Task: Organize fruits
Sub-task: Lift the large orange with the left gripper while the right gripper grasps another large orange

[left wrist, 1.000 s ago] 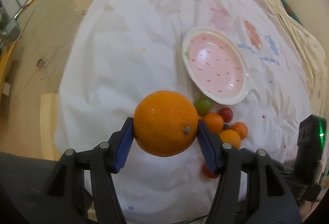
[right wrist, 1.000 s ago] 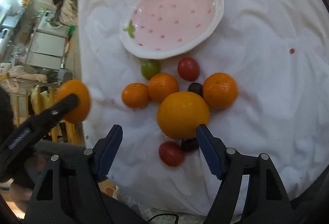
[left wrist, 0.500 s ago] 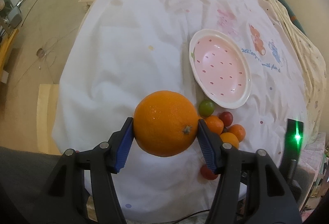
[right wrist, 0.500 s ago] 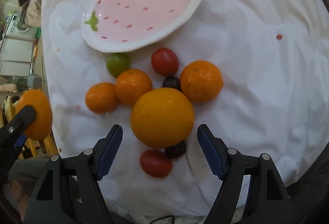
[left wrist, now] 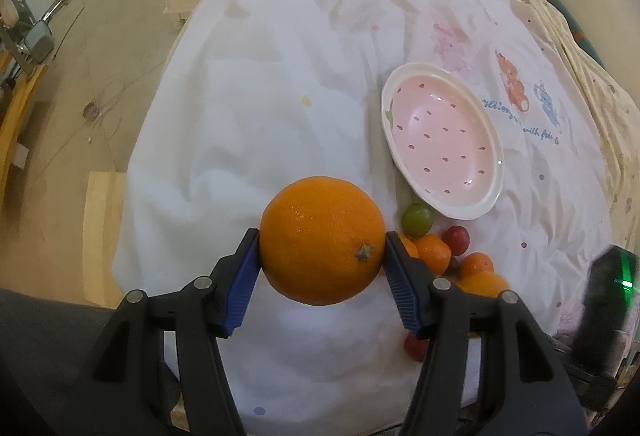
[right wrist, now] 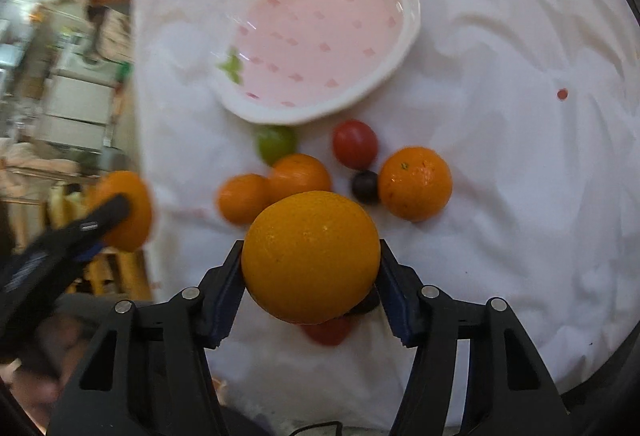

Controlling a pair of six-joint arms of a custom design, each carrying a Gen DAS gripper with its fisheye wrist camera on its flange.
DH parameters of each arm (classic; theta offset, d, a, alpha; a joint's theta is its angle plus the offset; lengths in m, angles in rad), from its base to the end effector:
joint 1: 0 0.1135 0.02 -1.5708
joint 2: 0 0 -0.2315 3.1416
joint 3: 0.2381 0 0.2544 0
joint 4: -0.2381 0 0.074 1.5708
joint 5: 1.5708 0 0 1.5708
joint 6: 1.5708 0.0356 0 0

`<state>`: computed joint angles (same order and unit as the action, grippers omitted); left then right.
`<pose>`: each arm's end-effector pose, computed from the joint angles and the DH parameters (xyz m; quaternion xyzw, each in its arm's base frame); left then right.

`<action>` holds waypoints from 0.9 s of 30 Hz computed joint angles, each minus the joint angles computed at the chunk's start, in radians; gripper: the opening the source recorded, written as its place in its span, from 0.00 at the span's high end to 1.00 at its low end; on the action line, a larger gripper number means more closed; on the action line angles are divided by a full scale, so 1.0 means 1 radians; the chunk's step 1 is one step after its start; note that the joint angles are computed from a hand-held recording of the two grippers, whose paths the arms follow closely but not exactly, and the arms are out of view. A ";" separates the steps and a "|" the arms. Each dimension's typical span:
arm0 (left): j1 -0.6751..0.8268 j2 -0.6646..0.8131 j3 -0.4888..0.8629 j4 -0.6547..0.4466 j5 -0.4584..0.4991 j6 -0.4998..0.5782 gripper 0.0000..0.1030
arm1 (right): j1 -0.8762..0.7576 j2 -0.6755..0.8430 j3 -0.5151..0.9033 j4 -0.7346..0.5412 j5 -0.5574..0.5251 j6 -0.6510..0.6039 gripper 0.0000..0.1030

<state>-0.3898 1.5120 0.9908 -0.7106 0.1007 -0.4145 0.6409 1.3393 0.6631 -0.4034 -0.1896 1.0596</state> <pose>0.2642 -0.1124 0.1703 -0.0037 0.9844 -0.1116 0.1356 0.1953 0.1541 0.1348 0.1782 0.9493 0.2425 0.0907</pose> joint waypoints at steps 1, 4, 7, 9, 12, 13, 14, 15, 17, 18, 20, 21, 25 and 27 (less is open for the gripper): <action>-0.002 -0.003 -0.003 0.005 -0.001 -0.001 0.45 | -0.006 -0.062 -0.023 -0.008 -0.002 0.000 0.39; -0.022 -0.016 -0.014 0.020 -0.026 0.001 0.45 | -0.033 -0.227 -0.073 -0.057 0.003 -0.030 0.39; -0.041 -0.018 -0.018 0.032 -0.043 0.003 0.45 | -0.073 -0.352 -0.100 -0.111 0.010 -0.087 0.39; -0.055 -0.010 -0.012 0.036 -0.058 0.001 0.45 | -0.095 -0.390 -0.097 -0.143 0.023 -0.128 0.39; -0.071 -0.008 -0.011 0.045 -0.071 0.001 0.45 | -0.124 -0.460 -0.102 -0.178 0.024 -0.158 0.39; -0.077 -0.009 -0.012 0.049 -0.078 0.001 0.45 | -0.136 -0.463 -0.104 -0.167 0.024 -0.171 0.39; -0.085 -0.011 -0.011 0.053 -0.085 0.005 0.45 | -0.154 -0.488 -0.110 -0.175 0.020 -0.189 0.39; -0.094 -0.014 -0.012 0.059 -0.089 0.003 0.45 | -0.179 -0.519 -0.120 -0.179 0.013 -0.212 0.39; -0.106 -0.011 -0.004 0.061 -0.099 0.007 0.45 | -0.219 -0.531 -0.136 -0.154 -0.001 -0.248 0.39; -0.111 -0.008 0.002 0.060 -0.104 0.007 0.45 | -0.242 -0.552 -0.145 -0.149 -0.008 -0.260 0.39; -0.121 0.003 0.027 0.043 -0.102 0.006 0.45 | -0.288 -0.584 -0.156 -0.154 -0.035 -0.279 0.39; -0.126 0.011 0.043 0.036 -0.097 0.003 0.45 | -0.309 -0.585 -0.161 -0.141 -0.046 -0.283 0.39; -0.160 0.046 0.118 0.002 -0.112 0.012 0.45 | -0.393 -0.546 -0.151 -0.096 -0.100 -0.315 0.39; -0.177 0.076 0.173 -0.010 -0.119 0.023 0.45 | -0.418 -0.511 -0.130 -0.076 -0.105 -0.338 0.39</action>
